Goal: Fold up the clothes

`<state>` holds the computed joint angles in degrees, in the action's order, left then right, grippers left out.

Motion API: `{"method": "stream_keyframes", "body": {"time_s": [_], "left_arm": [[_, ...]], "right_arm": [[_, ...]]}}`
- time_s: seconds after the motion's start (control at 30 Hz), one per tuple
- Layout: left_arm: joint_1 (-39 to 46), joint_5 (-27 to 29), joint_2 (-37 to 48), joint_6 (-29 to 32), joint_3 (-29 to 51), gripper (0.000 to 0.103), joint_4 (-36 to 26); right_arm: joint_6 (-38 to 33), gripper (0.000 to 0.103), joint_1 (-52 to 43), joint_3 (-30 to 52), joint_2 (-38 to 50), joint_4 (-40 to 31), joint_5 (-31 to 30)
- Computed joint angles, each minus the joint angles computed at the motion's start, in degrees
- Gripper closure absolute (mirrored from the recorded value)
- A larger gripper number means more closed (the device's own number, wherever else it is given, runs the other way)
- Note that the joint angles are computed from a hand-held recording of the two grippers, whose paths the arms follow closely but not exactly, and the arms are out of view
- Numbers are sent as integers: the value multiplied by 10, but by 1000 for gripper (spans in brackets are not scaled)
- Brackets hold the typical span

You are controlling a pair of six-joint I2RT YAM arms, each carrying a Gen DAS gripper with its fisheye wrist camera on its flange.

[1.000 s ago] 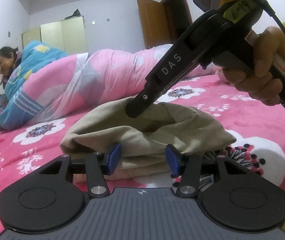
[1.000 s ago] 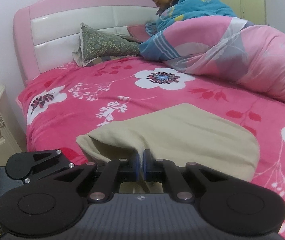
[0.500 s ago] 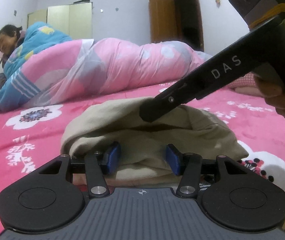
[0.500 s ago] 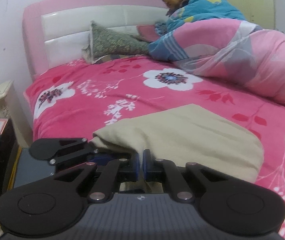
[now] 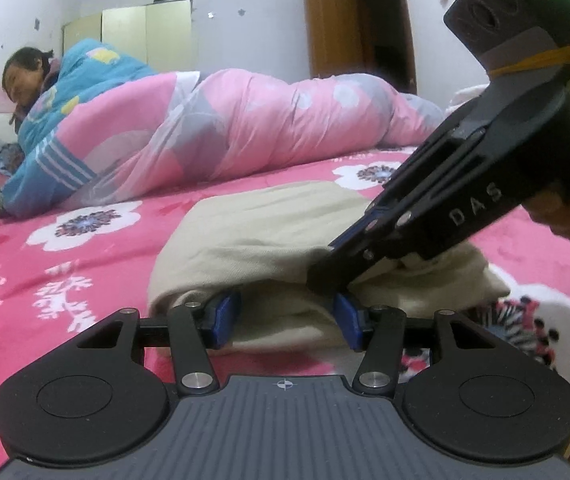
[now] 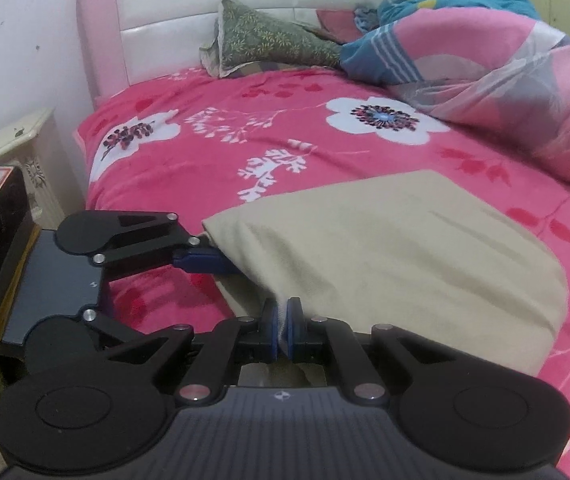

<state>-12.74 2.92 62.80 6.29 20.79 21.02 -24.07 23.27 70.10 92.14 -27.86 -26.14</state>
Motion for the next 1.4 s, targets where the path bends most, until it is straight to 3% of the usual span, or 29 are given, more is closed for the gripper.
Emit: {"method": "stream_keyframes", "body": {"time_s": [0.17,0.27,0.33,0.4,0.5,0.63,0.77,0.87,1.0,1.07,1.13,1.17,1.2,1.33,1.4], "left_arm": [[53,51,-26,-56,-15,51,-18],[74,71,-60,-73,-16,51,-59],[64,51,-97,-71,-18,50,-94],[56,27,-138,-71,-20,48,-125],[67,11,-189,-88,-15,48,-164],[61,-20,-164,-113,4,47,-135],[10,-70,-58,-88,21,47,-47],[-16,-122,8,-55,27,47,-13],[-9,-117,0,-47,18,47,-14],[-9,-118,-3,-50,16,46,-16],[-14,-126,0,-52,15,46,-11],[-15,-128,1,-52,14,46,-8],[-16,-130,2,-52,12,46,-6],[-12,-126,6,-52,16,45,-11],[-7,-116,6,-52,14,44,-14]], "right_arm": [[-1,96,-9,-23,5,22,-11],[-10,96,0,-86,-16,101,5],[-31,94,18,-152,-54,171,37],[-54,75,37,-209,-87,233,66],[-94,61,86,-310,-138,344,138],[-99,60,144,-419,-154,513,243],[-60,60,154,-465,-160,588,260],[-27,61,137,-482,-223,543,226],[64,62,55,-483,-346,442,125],[122,64,4,-460,-356,423,77],[152,71,-15,-438,-321,438,67],[167,87,-24,-426,-303,444,63],[165,90,-19,-420,-287,448,74],[145,95,-21,-398,-208,430,44],[105,96,-18,-422,-219,423,54]]}}
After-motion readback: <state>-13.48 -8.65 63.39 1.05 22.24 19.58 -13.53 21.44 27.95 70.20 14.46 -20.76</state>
